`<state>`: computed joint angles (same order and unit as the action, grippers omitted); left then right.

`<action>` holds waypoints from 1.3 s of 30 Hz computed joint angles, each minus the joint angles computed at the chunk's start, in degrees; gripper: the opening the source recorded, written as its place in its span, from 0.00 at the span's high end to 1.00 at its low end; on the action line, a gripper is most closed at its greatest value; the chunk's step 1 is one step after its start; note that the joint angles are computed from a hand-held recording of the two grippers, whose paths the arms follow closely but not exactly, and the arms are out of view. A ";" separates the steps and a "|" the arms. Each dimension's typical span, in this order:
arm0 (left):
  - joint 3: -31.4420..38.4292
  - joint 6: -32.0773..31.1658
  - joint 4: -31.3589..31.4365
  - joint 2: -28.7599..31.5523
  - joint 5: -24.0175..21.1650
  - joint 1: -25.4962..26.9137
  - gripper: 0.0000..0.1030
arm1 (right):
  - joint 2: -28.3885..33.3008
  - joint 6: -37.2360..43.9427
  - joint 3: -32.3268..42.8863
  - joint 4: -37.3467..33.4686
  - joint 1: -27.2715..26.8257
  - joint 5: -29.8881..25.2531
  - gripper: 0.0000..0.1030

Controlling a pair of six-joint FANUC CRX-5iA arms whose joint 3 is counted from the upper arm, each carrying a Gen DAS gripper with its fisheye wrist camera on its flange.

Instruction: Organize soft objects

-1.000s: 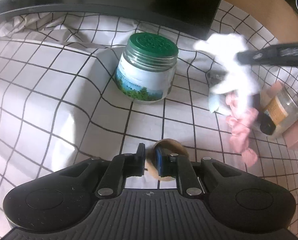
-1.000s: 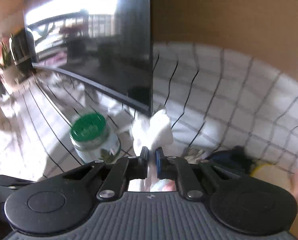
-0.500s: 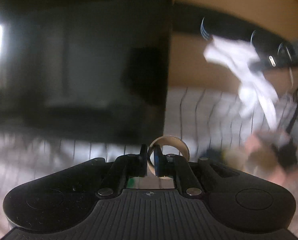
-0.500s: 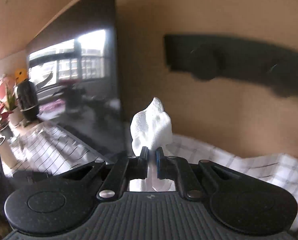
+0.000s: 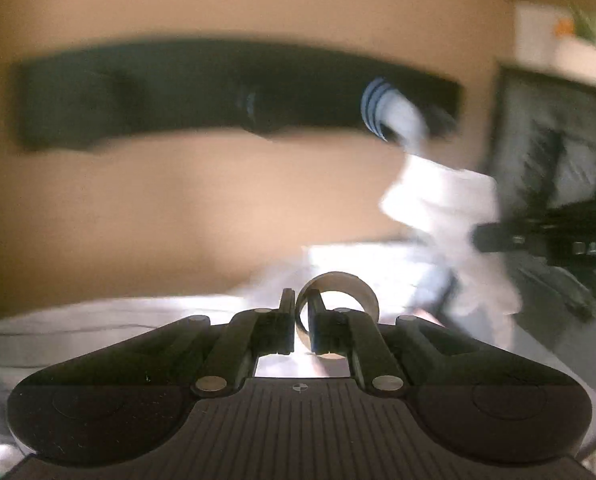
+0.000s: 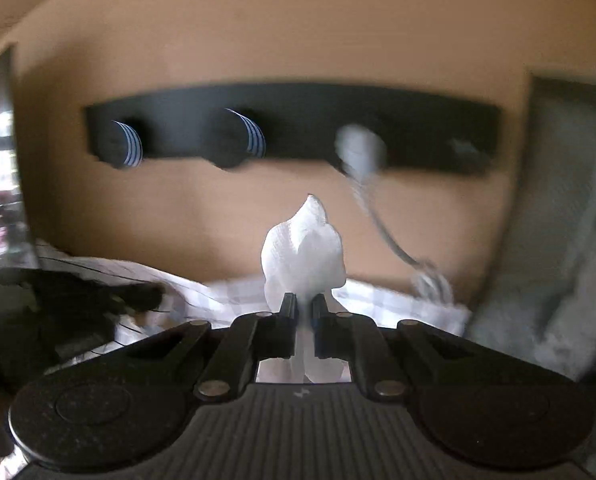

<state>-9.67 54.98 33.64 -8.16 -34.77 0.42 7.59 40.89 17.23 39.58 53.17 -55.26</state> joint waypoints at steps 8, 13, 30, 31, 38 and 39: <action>23.74 20.38 -11.04 20.71 -24.52 -4.84 0.82 | -6.26 -5.64 -14.18 0.32 -0.93 1.99 0.49; 14.67 19.22 -5.41 15.28 -17.66 -3.37 0.82 | -10.95 -7.75 -23.31 2.76 2.26 3.63 0.45; -28.10 10.98 -3.23 -31.83 -12.87 31.53 0.82 | -1.03 15.72 -11.14 -13.15 11.50 13.00 0.37; -28.90 10.08 -2.05 -33.37 -15.43 35.51 0.82 | 1.44 18.38 -8.06 -15.65 11.74 12.80 0.37; -33.41 -1.17 6.16 -40.21 -30.76 58.15 0.82 | 20.23 25.95 16.23 -28.88 10.79 8.31 0.58; -34.27 -3.69 7.60 -41.28 -34.16 62.38 0.82 | 23.15 25.93 20.54 -30.56 10.29 6.61 0.68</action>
<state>-43.94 51.29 41.24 -49.43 -68.93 62.80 30.74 66.82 37.77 9.02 63.46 -48.65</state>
